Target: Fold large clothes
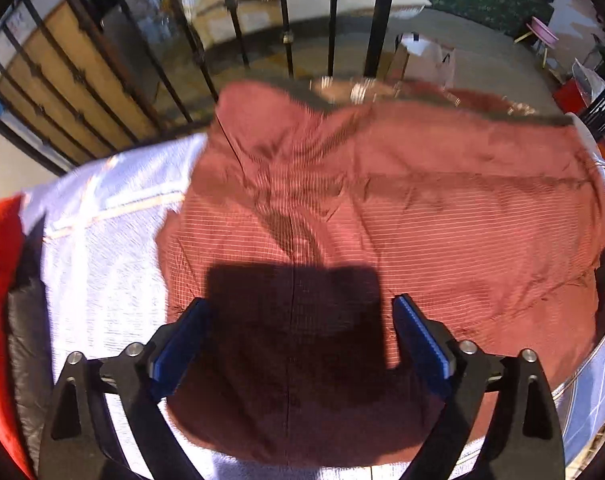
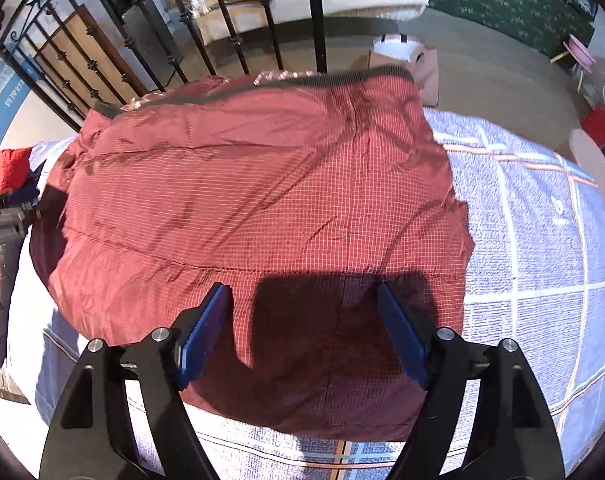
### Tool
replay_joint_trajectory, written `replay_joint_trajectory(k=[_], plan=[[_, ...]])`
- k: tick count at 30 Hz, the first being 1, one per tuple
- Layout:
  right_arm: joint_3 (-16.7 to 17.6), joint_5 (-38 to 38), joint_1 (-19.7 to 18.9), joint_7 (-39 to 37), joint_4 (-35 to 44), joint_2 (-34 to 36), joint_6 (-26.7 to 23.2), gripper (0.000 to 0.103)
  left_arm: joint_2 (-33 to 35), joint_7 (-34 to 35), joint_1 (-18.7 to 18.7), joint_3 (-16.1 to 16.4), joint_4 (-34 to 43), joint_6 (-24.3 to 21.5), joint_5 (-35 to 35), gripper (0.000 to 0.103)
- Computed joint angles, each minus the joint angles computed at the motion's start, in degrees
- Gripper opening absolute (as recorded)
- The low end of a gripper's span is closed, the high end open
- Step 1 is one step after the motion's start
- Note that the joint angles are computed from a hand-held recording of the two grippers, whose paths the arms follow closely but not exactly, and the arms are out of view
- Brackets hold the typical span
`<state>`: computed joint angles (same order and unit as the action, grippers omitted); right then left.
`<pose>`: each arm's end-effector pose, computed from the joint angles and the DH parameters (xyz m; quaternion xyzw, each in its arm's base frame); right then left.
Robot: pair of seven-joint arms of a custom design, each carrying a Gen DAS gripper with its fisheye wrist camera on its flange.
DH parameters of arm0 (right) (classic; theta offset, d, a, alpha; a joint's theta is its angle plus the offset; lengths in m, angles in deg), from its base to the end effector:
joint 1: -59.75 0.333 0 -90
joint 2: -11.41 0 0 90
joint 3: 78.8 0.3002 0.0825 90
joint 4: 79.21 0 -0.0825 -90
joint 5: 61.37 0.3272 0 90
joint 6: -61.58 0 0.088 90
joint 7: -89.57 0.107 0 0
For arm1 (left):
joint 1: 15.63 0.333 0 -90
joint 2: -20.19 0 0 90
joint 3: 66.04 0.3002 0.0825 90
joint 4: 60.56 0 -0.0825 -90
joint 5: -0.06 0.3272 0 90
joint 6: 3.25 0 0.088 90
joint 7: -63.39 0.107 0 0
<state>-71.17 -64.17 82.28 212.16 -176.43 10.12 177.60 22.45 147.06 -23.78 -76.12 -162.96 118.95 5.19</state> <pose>0.4585 0.2641 0.6129 -0.6862 0.7058 -0.0653 0.1635 0.5220 -0.1661 0.5517 -0.6087 0.7776 -0.1081 0.1142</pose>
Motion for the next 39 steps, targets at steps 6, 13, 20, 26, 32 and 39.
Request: replay_joint_trajectory(k=[6, 13, 20, 26, 32, 39], plan=[[-0.77, 1.02, -0.29, -1.63, 5.13, 5.18, -4.41, 0.086, 6.45, -0.48, 1.20, 0.60, 5.87, -4.81, -5.49, 0.098], [-1.13, -0.14, 0.52, -1.52, 8.94, 8.72, -6.87, 0.095, 5.87, 1.13, 1.62, 0.54, 4.98, -4.15, -6.61, 0.097], [-1.25, 0.54, -0.33, -2.03, -1.56, -1.34, 4.10, 0.095, -3.32, 5.86, 4.95, 2.68, -4.30, 5.13, -18.53, 0.097], [-3.27, 3.88, -4.50, 1.99, -12.20, -9.86, 8.49, 0.095, 0.72, 4.58, 8.19, 4.67, -1.69, 0.05, -23.71, 0.097], [-9.73, 24.55, -7.03, 0.65, -26.08, -17.14, 18.68, 0.095, 7.49, 6.43, 10.65, 4.01, 4.51, -4.18, -27.66, 0.098], [-11.01, 35.76, -7.93, -11.61, -25.49, -13.23, 14.34, 0.095, 9.59, 5.29, 13.00, 3.12, 4.40, -4.57, -33.99, 0.098]])
